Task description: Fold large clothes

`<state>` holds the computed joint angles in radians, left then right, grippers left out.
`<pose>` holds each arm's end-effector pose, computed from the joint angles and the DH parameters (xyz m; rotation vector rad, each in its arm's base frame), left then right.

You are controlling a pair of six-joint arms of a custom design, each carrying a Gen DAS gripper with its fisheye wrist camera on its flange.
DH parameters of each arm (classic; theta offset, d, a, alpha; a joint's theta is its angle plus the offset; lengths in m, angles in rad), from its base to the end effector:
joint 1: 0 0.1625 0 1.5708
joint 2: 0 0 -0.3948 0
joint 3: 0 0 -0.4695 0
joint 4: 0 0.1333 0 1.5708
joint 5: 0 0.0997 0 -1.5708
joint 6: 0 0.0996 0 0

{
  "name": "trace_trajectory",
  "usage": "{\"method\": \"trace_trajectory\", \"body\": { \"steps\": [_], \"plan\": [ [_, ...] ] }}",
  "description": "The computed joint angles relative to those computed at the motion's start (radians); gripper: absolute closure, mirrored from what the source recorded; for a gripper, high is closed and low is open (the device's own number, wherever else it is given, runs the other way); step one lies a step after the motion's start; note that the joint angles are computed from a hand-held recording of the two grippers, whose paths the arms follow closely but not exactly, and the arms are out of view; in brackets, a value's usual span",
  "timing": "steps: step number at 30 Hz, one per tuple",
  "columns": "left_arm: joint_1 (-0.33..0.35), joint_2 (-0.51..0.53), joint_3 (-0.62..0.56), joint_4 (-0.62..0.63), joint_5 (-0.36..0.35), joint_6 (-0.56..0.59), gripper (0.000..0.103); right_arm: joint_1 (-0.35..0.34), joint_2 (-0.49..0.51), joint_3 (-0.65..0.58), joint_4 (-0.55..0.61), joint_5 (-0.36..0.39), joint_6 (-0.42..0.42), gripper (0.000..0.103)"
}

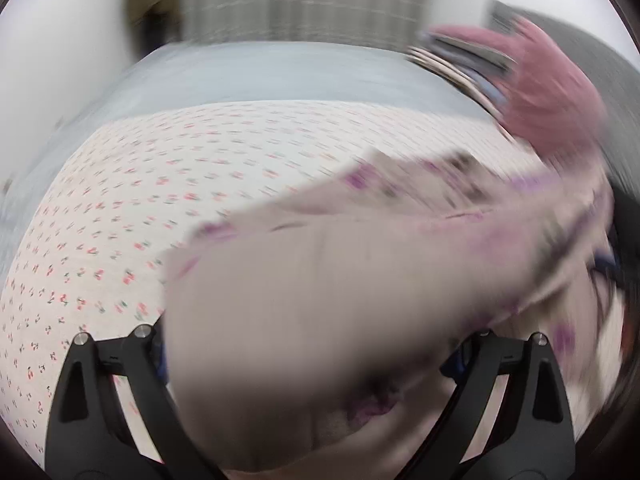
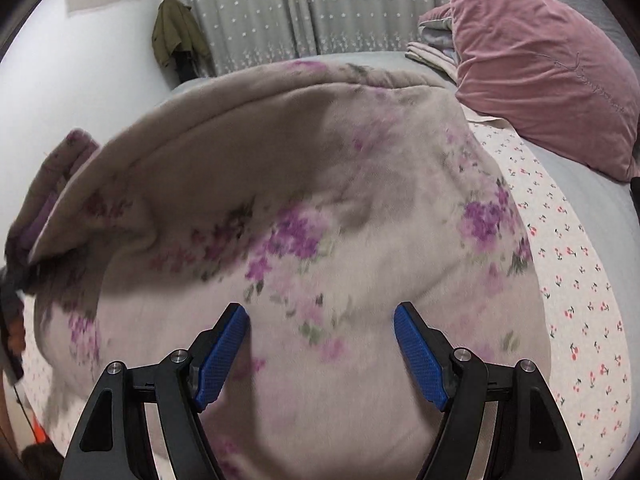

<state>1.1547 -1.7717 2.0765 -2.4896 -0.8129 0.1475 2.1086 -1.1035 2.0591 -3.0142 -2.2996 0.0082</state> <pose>-0.0144 -0.5318 0.4068 0.3665 2.3269 -0.8588 0.3504 -0.4567 0.1126 0.4152 -2.4162 0.8359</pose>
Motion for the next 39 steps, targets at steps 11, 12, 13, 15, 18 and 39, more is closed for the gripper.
{"method": "trace_trajectory", "body": {
  "steps": [11,12,13,15,18,39],
  "plan": [
    [-0.033,-0.161,0.091,-0.009,0.105,-0.093,0.007,-0.028,-0.044,0.066,-0.35,-0.009,-0.008,0.025],
    [-0.026,-0.166,0.101,-0.004,0.091,-0.101,0.008,-0.031,-0.046,0.068,-0.351,-0.025,-0.016,0.025],
    [-0.009,-0.174,0.113,0.003,0.065,-0.113,0.007,-0.032,-0.041,0.065,-0.361,-0.047,-0.032,0.025],
    [0.019,-0.174,0.125,0.015,0.019,-0.134,0.008,-0.043,-0.04,0.06,-0.364,-0.08,-0.049,0.025],
    [0.068,-0.171,0.129,0.055,-0.07,-0.184,0.016,-0.079,-0.071,0.067,-0.297,-0.087,0.001,0.025],
    [0.016,0.053,0.102,-0.542,-0.018,-0.039,0.087,-0.113,0.043,0.003,-0.644,0.017,-0.184,0.086]
  ]
}}
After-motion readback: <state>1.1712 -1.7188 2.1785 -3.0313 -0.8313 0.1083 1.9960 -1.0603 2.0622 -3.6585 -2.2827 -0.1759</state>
